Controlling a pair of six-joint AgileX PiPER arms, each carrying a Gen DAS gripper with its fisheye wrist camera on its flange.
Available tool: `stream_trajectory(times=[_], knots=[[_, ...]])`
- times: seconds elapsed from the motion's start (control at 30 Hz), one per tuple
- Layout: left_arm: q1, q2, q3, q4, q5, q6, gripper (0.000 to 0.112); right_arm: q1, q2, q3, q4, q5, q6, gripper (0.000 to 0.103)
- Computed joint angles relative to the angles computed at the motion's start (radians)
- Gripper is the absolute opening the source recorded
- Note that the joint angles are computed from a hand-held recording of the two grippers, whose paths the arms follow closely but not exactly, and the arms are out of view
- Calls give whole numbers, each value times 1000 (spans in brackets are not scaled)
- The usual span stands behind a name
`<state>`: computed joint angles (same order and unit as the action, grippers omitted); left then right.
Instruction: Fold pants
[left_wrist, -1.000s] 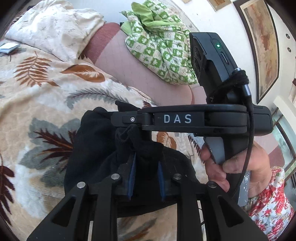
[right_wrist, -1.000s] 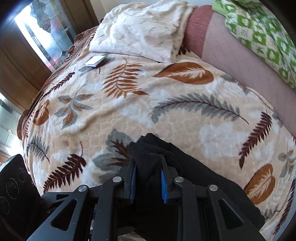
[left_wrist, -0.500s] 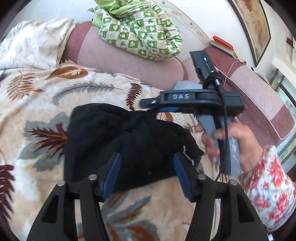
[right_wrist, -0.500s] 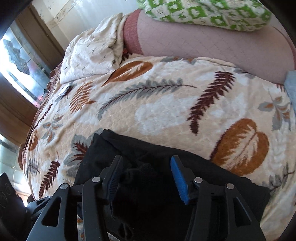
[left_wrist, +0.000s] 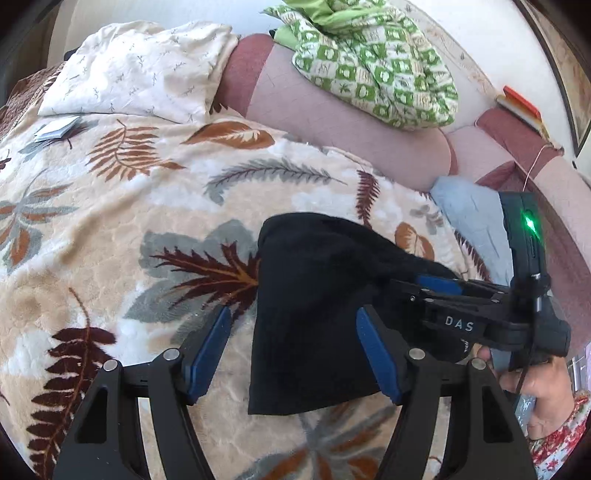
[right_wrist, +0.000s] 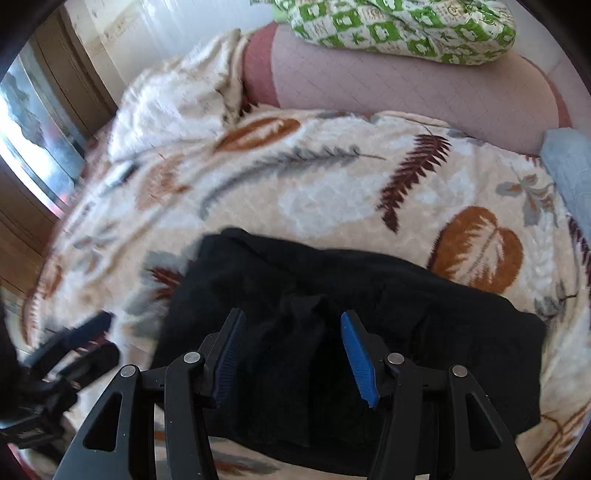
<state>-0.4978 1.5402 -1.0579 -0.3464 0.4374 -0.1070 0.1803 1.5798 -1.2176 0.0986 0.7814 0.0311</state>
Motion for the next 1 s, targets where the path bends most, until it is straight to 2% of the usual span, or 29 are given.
stream_trajectory(times=[0.07,0.13,0.17,0.27,0.37,0.47,0.53,0.6,0.63,0.7,0.73,0.77,0.9,0.97,1.0], knots=[[-31,43,-20,73,7,-48,70,28,6,49,-200,-35,139,57],[-51,65,-18,103,8,-55,70,10,-11,109,-288,-64,234,59],[-54,67,-12,107,10,-50,70,-10,-18,124,-272,-71,243,63],[-36,42,35,33,-17,21,70,-109,-40,125,-136,-51,186,65],[-14,23,68,-55,-46,98,70,-106,-78,91,-151,-63,229,65],[3,32,71,-161,-58,184,70,-79,-72,15,28,-67,59,65],[15,34,76,-250,-67,260,70,-59,-1,-95,203,-7,-110,65],[22,37,80,-335,-77,339,70,-37,90,-212,304,79,-182,59],[23,44,76,-362,-77,366,70,-40,150,-278,391,140,-232,52],[27,64,69,-436,-67,437,70,-52,270,-386,559,259,-285,49],[27,74,63,-449,-62,446,70,-45,323,-431,598,291,-280,49],[24,85,57,-459,-61,453,70,-33,365,-472,596,311,-263,49],[18,112,49,-496,-69,488,69,24,504,-633,400,295,-84,47],[20,121,50,-524,-71,515,69,46,530,-683,268,267,3,49],[22,126,50,-537,-68,528,69,57,552,-728,181,281,57,49]])
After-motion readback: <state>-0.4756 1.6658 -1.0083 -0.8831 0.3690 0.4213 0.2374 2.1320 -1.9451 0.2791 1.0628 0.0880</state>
